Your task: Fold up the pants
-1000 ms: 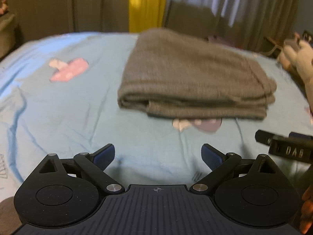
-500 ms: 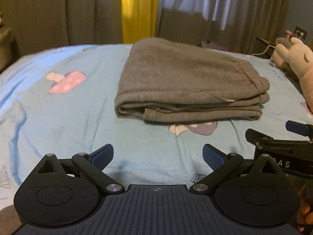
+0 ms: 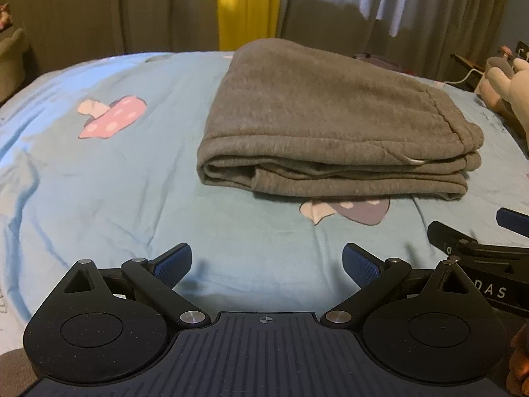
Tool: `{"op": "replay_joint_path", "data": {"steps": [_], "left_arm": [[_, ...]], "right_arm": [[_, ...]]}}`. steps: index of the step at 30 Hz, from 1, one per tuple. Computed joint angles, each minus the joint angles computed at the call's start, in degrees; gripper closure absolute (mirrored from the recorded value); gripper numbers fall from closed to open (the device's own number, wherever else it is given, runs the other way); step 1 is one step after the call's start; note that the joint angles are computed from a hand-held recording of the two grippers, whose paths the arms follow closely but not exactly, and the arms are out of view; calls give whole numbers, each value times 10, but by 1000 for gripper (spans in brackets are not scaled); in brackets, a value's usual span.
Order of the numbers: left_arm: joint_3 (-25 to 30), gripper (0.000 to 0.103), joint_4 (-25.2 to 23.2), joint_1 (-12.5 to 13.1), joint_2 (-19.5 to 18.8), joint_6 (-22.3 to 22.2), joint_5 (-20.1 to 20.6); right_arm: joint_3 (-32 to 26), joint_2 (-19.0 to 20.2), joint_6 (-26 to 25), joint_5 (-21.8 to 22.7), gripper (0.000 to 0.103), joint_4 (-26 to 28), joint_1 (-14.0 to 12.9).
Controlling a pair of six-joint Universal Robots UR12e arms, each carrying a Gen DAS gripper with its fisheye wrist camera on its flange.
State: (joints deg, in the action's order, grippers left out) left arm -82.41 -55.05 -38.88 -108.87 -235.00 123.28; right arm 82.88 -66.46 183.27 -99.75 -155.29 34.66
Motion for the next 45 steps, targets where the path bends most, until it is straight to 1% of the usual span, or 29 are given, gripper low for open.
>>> {"op": "replay_joint_path", "data": {"steps": [22,45], "left_arm": [[5,2,-18,-3,-2,-2,6],[5,2,-19,-2,-2,0,-1]], "right_arm": [[1,-2,7,-2,4,9,-2],[2,-3,11,-6,4,11,-1]]}}
